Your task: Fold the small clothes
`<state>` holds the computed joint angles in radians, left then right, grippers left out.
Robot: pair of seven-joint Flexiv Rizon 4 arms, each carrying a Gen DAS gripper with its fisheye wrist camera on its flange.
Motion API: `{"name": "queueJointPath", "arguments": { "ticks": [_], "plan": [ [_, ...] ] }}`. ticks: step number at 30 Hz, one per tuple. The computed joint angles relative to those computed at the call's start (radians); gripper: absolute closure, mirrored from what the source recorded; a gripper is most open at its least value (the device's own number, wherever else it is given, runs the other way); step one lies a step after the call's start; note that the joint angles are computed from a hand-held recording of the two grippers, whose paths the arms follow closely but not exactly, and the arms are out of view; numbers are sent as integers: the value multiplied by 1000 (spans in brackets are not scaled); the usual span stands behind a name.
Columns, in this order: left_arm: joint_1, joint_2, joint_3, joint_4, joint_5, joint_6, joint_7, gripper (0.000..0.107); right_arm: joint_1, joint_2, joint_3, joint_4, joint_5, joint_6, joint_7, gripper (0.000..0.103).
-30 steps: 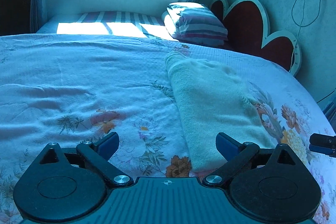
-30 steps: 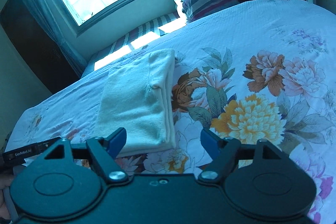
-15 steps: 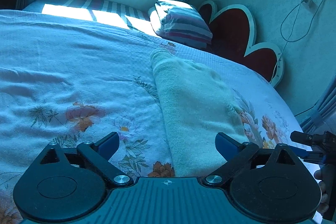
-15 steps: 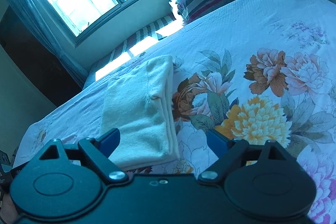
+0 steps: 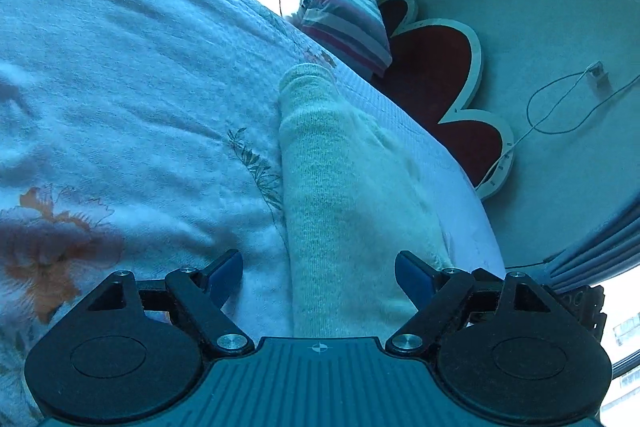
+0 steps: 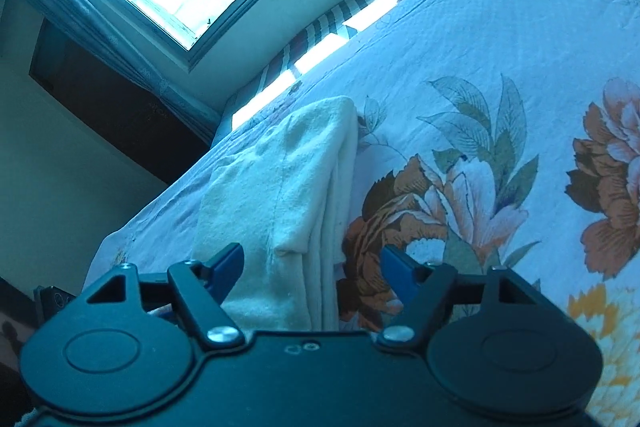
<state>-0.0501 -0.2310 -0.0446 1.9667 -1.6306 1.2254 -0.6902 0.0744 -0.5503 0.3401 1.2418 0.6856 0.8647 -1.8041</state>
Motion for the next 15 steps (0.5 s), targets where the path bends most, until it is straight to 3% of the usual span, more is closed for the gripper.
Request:
{"name": "queueJointPath", "arguments": {
  "ticks": [4,10,15],
  "plan": [
    [25,-36,-4,-39,59,-39,-16,28,-15,-63,19,-77,25,-72,-14,31],
    [43,-55,-17,-58,-12,-65,34,30,-8,-82,16,-106,25,-97,-28,32],
    [64,-68,-13,-70,13,-112,33,30,-12,-121,24,-167,32,-153,-41,32]
  ]
}}
